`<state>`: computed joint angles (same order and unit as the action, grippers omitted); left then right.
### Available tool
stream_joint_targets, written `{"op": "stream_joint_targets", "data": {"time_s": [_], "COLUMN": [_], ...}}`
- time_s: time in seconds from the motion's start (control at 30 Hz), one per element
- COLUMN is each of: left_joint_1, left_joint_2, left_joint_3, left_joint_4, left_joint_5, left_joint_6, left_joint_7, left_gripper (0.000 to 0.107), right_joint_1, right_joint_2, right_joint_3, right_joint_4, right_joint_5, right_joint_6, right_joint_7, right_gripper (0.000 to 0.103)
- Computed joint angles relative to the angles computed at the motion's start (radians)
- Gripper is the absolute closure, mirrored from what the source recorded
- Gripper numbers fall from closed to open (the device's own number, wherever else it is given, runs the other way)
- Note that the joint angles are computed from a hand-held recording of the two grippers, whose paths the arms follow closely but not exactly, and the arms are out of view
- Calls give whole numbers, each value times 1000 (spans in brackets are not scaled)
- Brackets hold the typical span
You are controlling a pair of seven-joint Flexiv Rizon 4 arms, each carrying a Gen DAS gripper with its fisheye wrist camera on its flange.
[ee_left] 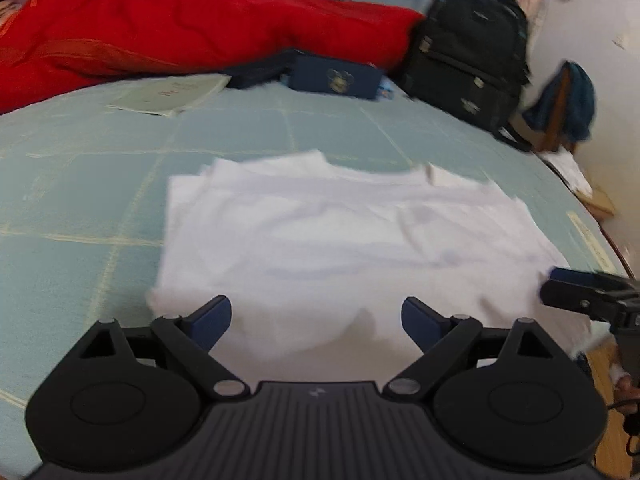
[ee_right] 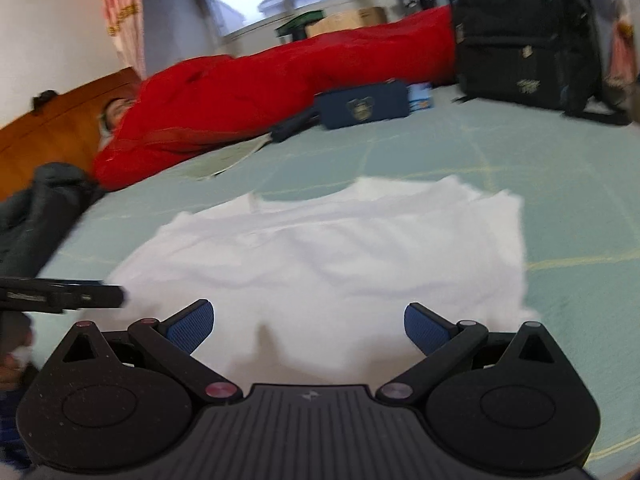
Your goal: Fold clothes
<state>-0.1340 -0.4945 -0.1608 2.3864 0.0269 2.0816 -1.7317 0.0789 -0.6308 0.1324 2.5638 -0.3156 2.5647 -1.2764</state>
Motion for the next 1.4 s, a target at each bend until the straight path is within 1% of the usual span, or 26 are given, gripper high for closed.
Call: {"op": "stream_joint_targets", "data": {"time_s": [0.07,0.13,0.3,0.47,0.6,0.7,0.8,0.83,0.9,0.97,1.13,1.17,1.23,1.3,1.4], "left_joint_1": [-11,-17,-29,-57,-54,-66,-90,-89,-87,-87,-59,-52,-39,-38,-28], "left_joint_2": [-5,-5,3,22,25,27,27,26,25,22,12,9,6,3,-3], "left_joint_3": [1,6,18,30,14,18,35,34,35,37,16,11,1,0,-6], "left_joint_4": [0,8,32,34,30,29,29,29,30,30,27,26,23,21,20], "left_joint_5": [-6,-15,-37,-40,-19,-22,-43,-45,-51,-56,-33,-25,-13,-10,-3], "left_joint_6": [-22,-32,-39,-30,-23,-26,-29,-30,-32,-31,-16,-13,-16,-23,-29], "left_joint_7": [7,6,-4,13,28,40,51,52,51,52,46,44,42,44,41], "left_gripper": [15,15,15,15,15,15,14,14,14,14,14,14,14,14,14], "right_joint_1": [5,16,-1,-52,-79,-91,-117,-119,-126,-135,-127,-132,-161,-191,-199], "right_joint_2": [-4,-9,-17,-7,-8,-27,-57,-68,-96,-114,-64,-53,-41,-36,-30], "right_joint_3": [1,-2,-4,10,3,-5,-11,-16,-20,-24,-36,-35,-29,-22,-22], "right_joint_4": [6,11,29,27,-21,-85,-138,-150,-159,-150,-84,-69,-43,-20,13], "right_joint_5": [2,33,61,1,-55,-81,-131,-136,-135,-122,-29,-31,-77,-150,-214], "right_joint_6": [-12,-20,-3,19,39,23,-18,-33,-24,23,57,60,74,85,81], "right_joint_7": [1,4,20,64,89,135,196,207,209,193,198,203,216,225,217], "right_gripper": [0,0,0,0,0,0,0,0,0,0,0,0,0,0,0]}}
